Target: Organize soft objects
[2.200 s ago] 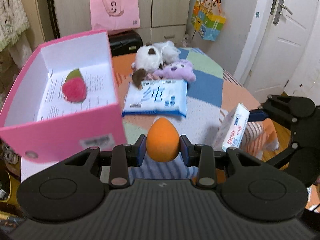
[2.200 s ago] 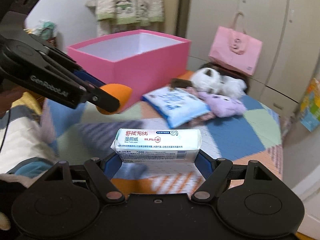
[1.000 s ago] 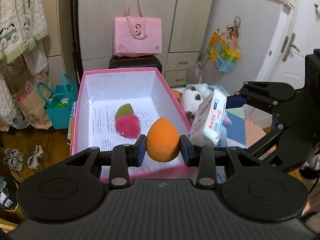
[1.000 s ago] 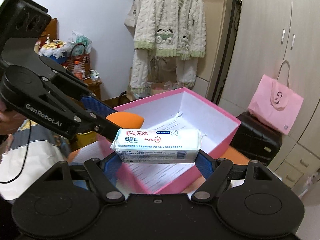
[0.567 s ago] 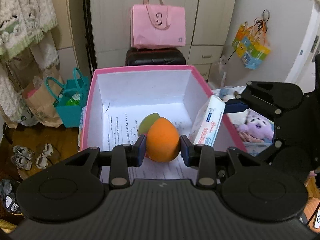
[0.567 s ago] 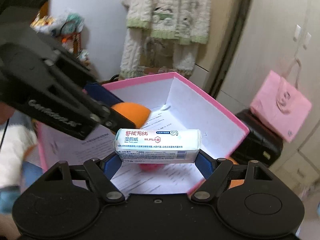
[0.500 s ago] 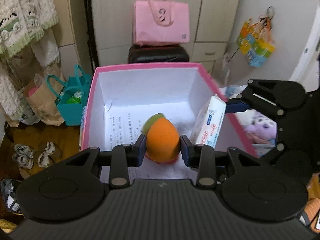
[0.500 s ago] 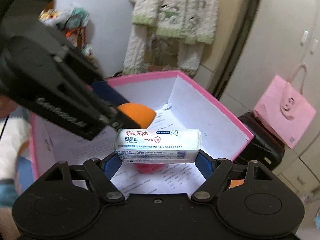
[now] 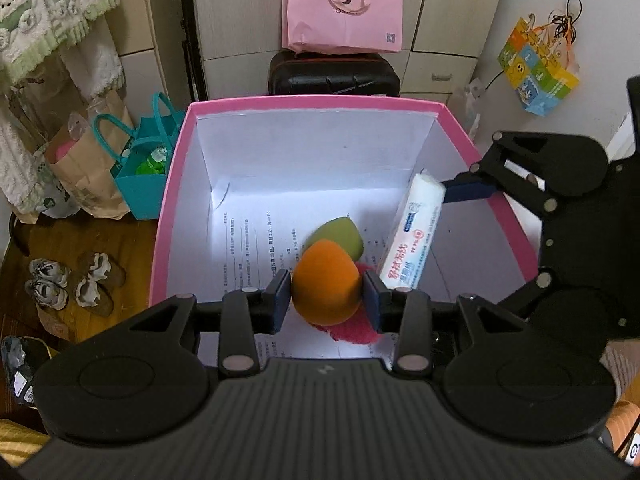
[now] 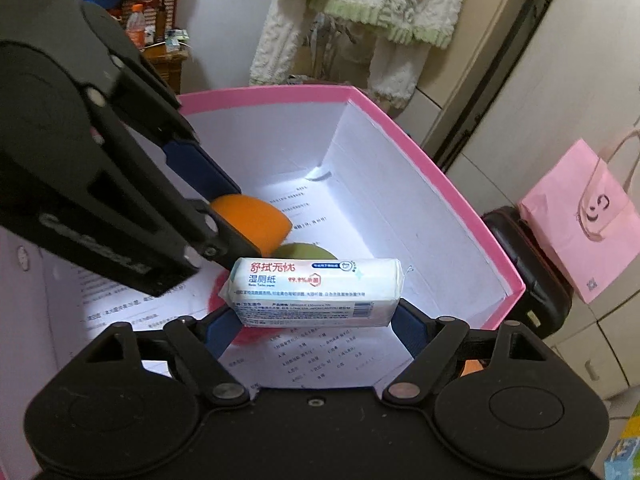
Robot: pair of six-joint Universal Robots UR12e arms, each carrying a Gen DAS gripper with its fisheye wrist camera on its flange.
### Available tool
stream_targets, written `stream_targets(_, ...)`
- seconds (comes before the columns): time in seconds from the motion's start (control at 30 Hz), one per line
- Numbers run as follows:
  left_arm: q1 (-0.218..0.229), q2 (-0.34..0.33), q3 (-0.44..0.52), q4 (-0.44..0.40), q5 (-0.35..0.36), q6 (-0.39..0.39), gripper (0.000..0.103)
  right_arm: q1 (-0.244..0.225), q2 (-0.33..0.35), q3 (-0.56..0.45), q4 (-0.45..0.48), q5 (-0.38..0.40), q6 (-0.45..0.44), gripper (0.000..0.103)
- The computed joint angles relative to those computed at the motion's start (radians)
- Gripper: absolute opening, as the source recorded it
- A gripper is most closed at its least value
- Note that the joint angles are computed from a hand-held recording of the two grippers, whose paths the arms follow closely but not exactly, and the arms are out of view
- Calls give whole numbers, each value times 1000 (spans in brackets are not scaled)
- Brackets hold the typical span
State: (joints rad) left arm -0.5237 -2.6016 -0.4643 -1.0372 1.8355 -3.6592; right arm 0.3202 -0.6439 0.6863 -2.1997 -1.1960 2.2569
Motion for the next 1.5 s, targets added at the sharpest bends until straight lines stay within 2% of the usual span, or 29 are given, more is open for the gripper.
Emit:
stream_targets(0.13,-2,29,-56,55,-9,-7,58,-9,-14,30,-37,36,42,87)
stream_targets(0.23,-11,53,-96,91,10,2,62,-19,-26,42,-33,82,93,90)
stream_targets(0.4,-36,91,-157,167,76,53,64,-24,-64,102,-75,97,124,90)
stream_targets(0.6,-62,145,-240,260,110,104,68,-31,-137,212,-145,97,149,90)
stream_targets(0.87,-86,201,-321,334,47,141,68,-57,-256,381,-237,103,158,90)
stream_targets(1.07,-106,208,-316,330,-5,181,68,-90,-337,495,-305,111,169,90)
stream_targets(1.23,-126,188,-284,341,-35,206,68,-131,-382,576,-339,138,217,90)
stream_targets(1.3,-132,172,-259,332,-55,211,68,-147,-392,605,-346,148,251,90)
stream_targets(1.5,-145,95,-127,257,-112,219,68,-174,-410,667,-364,162,271,90)
